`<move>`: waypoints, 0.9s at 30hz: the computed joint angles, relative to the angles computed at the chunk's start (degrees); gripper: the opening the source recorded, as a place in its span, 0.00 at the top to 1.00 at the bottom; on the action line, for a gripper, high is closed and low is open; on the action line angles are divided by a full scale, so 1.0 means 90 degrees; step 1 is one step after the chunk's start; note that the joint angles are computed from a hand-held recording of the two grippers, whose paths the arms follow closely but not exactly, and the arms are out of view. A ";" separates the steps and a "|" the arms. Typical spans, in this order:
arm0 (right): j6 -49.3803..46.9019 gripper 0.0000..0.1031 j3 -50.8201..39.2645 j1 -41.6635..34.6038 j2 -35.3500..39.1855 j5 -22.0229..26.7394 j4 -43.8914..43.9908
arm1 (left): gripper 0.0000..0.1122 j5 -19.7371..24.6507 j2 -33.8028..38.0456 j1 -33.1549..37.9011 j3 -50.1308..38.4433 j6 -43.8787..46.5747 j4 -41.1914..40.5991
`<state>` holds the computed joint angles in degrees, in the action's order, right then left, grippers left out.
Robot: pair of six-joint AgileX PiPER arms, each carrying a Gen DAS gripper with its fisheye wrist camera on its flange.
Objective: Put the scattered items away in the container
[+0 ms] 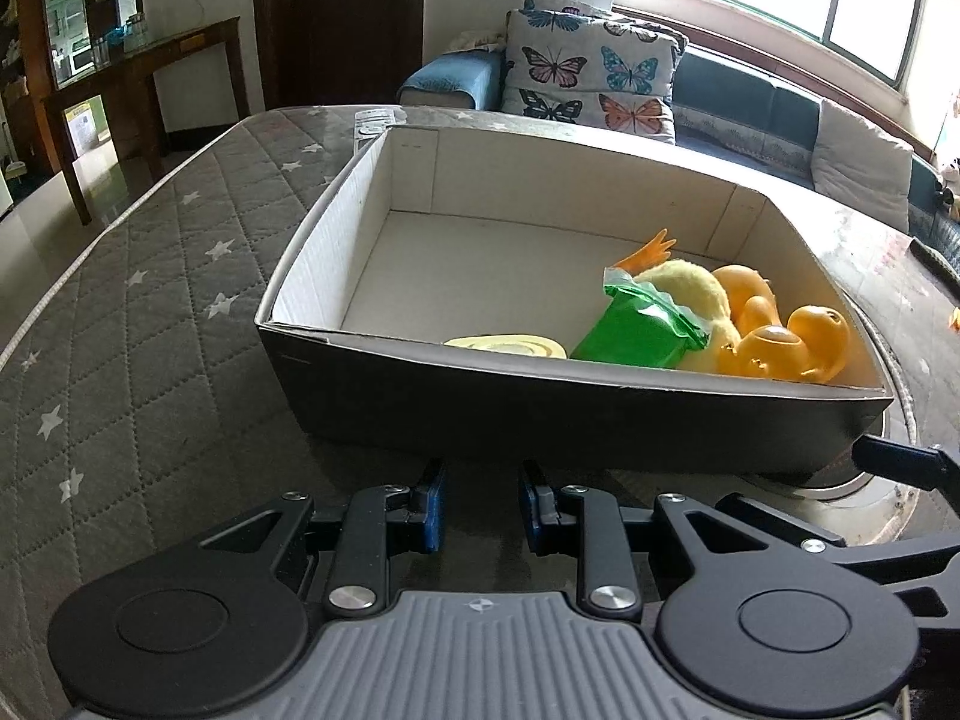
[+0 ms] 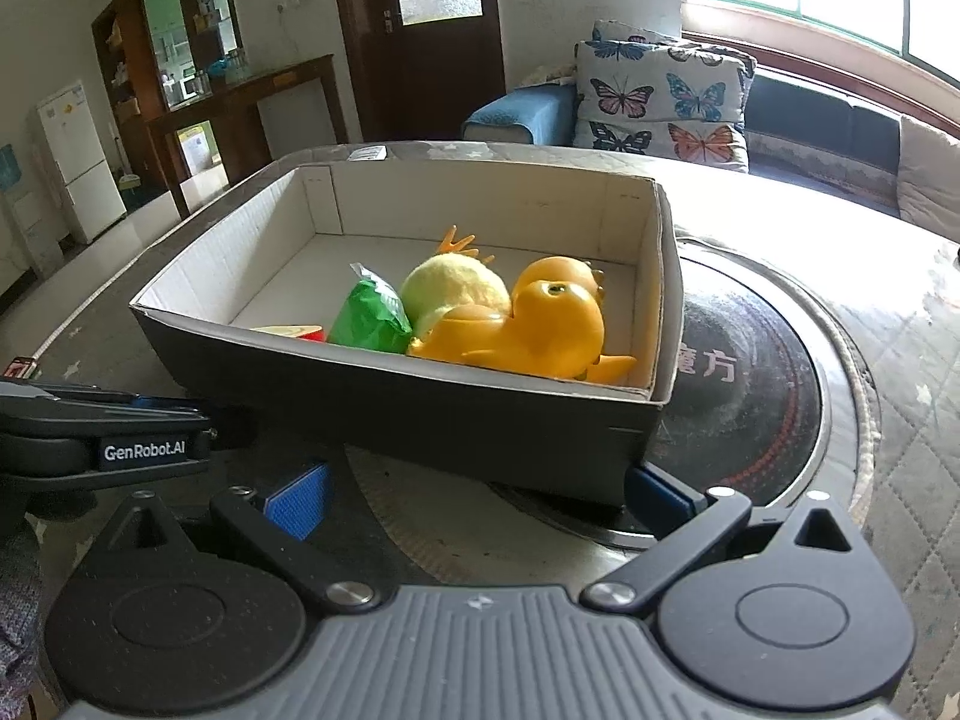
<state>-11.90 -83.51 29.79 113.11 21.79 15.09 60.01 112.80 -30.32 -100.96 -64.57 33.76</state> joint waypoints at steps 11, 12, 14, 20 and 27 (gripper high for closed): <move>0.0586 0.00 0.0000 0.0056 0.0017 0.0018 -0.0597 | 0.75 0.0120 0.0062 -0.0019 -0.0018 0.0090 0.0050; 0.0632 0.00 -0.0007 0.0063 0.0023 0.0018 -0.0647 | 0.75 0.0112 0.0063 -0.0017 -0.0009 0.0082 0.0047; 0.0723 0.00 -0.0029 0.0075 0.0040 0.0026 -0.0736 | 0.75 0.0095 0.0063 -0.0014 0.0015 0.0066 0.0042; 0.0990 0.00 -0.0067 0.0092 0.0084 0.0030 -0.0974 | 0.75 -0.0008 0.0037 0.0026 0.0086 0.0081 -0.0007; 0.1041 0.00 -0.0037 0.0108 0.0074 -0.0013 -0.1013 | 0.75 0.0000 0.0059 0.0046 0.0012 0.0115 -0.0002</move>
